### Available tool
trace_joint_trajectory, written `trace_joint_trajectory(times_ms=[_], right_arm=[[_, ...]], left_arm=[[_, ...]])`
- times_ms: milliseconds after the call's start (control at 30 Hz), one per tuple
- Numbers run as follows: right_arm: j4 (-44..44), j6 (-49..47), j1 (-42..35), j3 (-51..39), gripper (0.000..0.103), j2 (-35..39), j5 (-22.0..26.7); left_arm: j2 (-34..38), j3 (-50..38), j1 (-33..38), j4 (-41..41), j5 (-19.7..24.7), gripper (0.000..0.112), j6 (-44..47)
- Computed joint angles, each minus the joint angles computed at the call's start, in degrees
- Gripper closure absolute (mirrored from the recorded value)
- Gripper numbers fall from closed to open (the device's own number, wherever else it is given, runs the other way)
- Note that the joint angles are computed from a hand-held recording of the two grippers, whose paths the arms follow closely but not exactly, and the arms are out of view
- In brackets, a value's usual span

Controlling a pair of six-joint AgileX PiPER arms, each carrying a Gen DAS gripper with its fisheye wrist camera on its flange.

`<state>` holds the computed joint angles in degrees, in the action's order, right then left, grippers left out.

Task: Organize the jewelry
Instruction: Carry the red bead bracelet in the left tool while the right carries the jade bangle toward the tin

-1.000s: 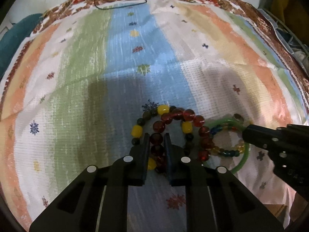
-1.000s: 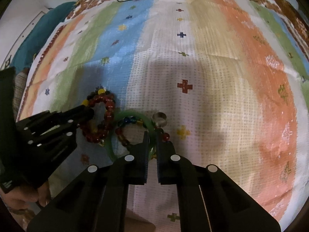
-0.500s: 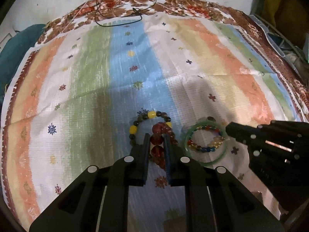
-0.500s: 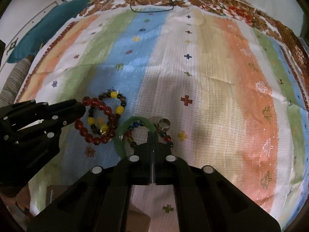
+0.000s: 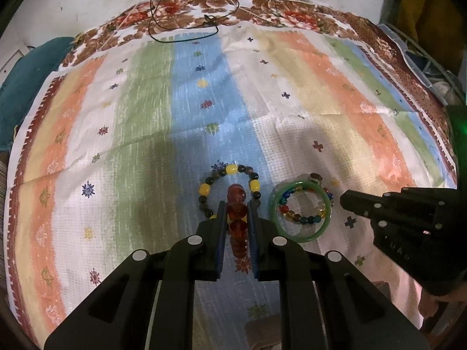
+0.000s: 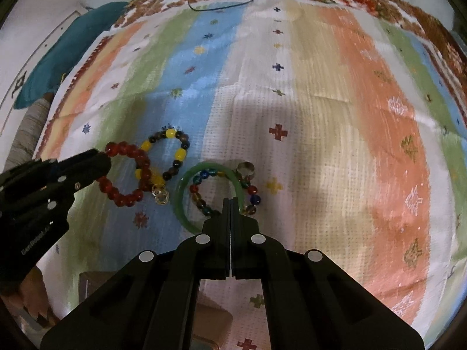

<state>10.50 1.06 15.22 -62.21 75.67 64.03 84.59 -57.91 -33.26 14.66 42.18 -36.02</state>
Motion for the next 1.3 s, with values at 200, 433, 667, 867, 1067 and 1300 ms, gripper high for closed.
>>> trace_joint_trajectory(times_ms=[200,433,667,867,1067,1300], right_arm=[[1.52,-0.6,-1.04,0.23,0.081,1.09,-0.02],[1.96,-1.06,-1.15,0.04,0.072,1.93,-0.21],[2.65,-1.37,-1.2,0.78,0.072,3.85,-1.24],[3.47,-2.16,-0.97,1.63,0.073,4.72,-2.55],[3.63,-1.86,-0.79,2.67,0.094,5.36,-4.4],[0.84,-0.39,1.36,2.45,0.095,4.26,-4.99]], left_arm=[[0.21,0.6,0.04,-0.03,-0.31,0.099,0.3],[0.92,0.6,-1.17,0.91,-0.32,0.099,-0.07],[1.21,0.67,-1.25,1.27,-0.83,0.099,0.15],[1.69,1.03,-1.5,1.63,-1.04,0.099,0.11],[2.03,1.31,-1.72,1.45,-1.63,0.099,0.55],[1.54,0.84,-2.33,1.55,-0.9,0.099,0.51]])
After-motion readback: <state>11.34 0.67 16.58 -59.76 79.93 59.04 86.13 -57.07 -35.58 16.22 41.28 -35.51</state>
